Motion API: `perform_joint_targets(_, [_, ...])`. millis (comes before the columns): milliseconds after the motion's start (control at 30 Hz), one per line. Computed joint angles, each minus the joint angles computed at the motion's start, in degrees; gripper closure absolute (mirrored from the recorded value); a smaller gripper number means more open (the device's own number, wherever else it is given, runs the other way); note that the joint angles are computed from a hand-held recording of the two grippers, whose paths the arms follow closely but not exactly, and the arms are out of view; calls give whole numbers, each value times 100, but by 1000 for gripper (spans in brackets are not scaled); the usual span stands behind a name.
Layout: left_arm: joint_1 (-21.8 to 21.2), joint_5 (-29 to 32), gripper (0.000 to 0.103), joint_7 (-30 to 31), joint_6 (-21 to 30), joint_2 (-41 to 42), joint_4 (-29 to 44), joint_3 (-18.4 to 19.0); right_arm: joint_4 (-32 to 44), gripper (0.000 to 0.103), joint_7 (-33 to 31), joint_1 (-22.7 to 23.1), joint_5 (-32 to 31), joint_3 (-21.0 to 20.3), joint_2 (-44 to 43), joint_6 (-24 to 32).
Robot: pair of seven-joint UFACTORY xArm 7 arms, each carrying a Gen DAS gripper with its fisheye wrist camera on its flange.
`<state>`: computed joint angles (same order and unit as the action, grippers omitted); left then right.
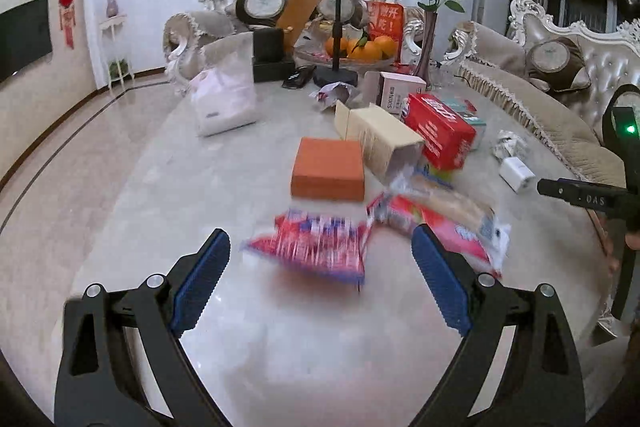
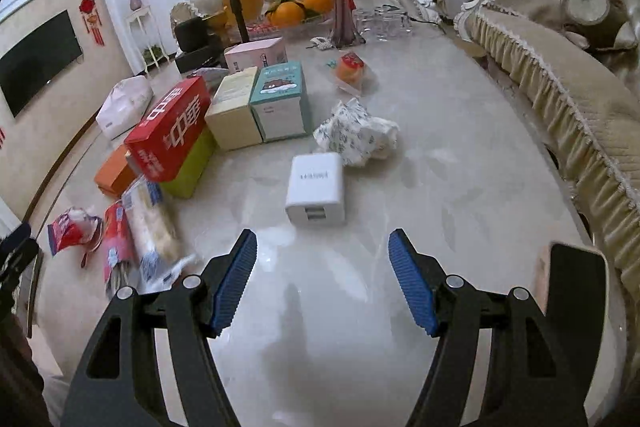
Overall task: Collect trash
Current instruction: 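Grasp the blue tissue packet with the left tool while the right tool grasps the white charger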
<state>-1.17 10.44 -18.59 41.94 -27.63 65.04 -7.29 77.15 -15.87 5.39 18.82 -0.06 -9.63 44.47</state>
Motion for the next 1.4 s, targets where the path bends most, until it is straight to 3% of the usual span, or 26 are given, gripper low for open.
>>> perform_joint_targets(267, [31,310,13,-25,531,699,427,-49,535,38,256,-28,-711,175,547,207])
perform_joint_targets(367, [-2,230,13,-120,802,824,562,45,636,38,301,-23,-811,208,629,202])
perform_joint_targets(467, [-52,-3,13,-132,700,807,514,204,759,38,322,8,-943,254,722,240])
perform_joint_targets(600, [-19,116,14,-141,1017,1002,722,186,1039,40,387,34,-957,279,948,485])
perform_joint_targets(633, [-58,19,24,-62,1052,1039,755,233,1031,41,446,39,-999,289,965,432])
perform_joint_targets(667, [-86,-32,37,6,1074,1085,791,257,1047,54,507,48,-1103,299,977,408])
perform_joint_targets(700, [-65,101,45,-51,1084,1074,791,206,1043,67,484,43,-1055,295,965,394])
perform_joint_targets(733, [-68,134,53,-65,1090,1071,796,198,1011,67,476,34,-949,287,941,390])
perform_joint_targets(833, [-116,-45,58,-30,979,960,686,283,815,67,318,-2,-564,244,802,339])
perform_joint_targets(967, [-179,-579,59,125,748,719,425,477,377,67,171,-34,-224,181,417,281])
perform_joint_targets(1100, [-123,-645,59,215,763,441,250,449,303,67,61,-31,21,73,262,536])
perform_joint_targets(1200, [-112,-739,59,287,759,183,117,472,194,67,-252,-45,672,-101,85,796])
perform_joint_targets(1400, [-223,-1050,59,331,496,-595,-380,468,-680,67,-954,17,1465,-411,-919,666])
